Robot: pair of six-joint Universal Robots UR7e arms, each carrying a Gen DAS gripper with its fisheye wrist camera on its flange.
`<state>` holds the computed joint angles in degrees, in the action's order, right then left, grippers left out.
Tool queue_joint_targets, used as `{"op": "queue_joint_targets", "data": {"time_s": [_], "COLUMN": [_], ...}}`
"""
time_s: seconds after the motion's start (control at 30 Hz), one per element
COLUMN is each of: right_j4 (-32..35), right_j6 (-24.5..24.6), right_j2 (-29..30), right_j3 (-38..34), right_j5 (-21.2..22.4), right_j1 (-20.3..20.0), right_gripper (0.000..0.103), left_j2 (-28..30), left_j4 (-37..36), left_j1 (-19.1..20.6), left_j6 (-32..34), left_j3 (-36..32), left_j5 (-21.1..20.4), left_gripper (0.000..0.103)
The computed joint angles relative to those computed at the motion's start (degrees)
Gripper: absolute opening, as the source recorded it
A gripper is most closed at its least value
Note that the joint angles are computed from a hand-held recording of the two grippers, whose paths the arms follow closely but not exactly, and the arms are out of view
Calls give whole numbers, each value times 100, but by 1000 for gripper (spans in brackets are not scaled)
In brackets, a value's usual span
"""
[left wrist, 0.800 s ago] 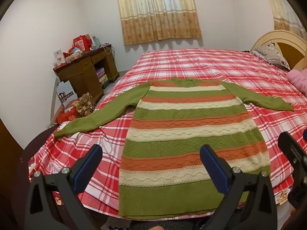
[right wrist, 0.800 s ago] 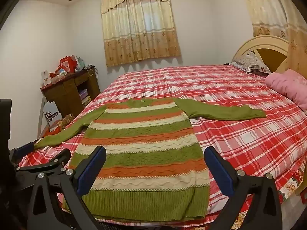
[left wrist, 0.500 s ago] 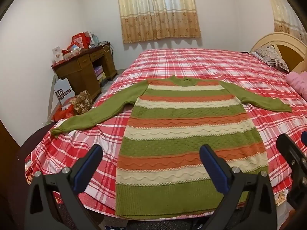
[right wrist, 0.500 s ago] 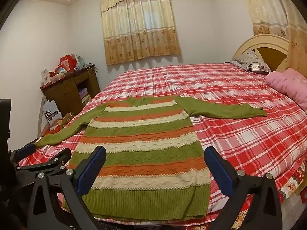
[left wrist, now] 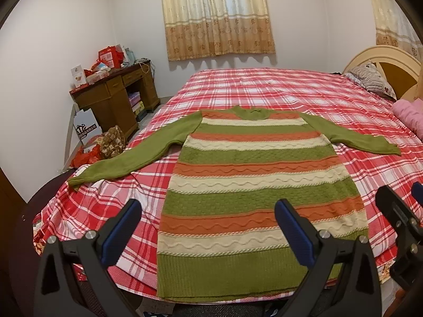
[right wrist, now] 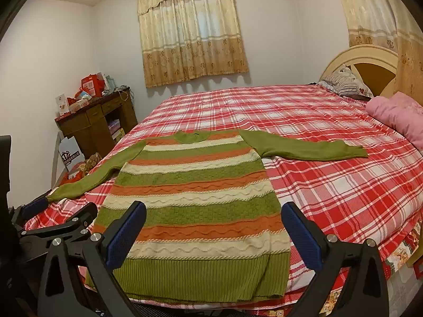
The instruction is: Fold small clothes
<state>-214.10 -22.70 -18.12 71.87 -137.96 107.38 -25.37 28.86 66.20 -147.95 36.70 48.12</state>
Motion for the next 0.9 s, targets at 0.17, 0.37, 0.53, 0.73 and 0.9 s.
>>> {"op": "queue_joint_targets", "data": {"time_s": [0.17,0.37,0.53,0.73,0.9], "right_j4": [2,35,50,47,73], "right_j6": [9,85,84,83,111], "right_j2": [3,-8,-16,-5,-10], "right_j3": [4,39,38,26,29], "right_j5": [-5,1,0,-8,-13], "right_j1": [0,-18,-20,-17,-13], "right_gripper": [102,102,102,102,102], "left_j2": [32,59,44,47,54], "left_j4": [43,76,58,53,85], "left_j1": [-4,-5,-3,-8,-7], "left_j6": [-10,-37,-35,-65,-80], "left_j3": [-49,-75,-35,-11,-23], "left_j5": [-1,-3,16,15,27], "left_gripper": [102,102,102,102,102]}}
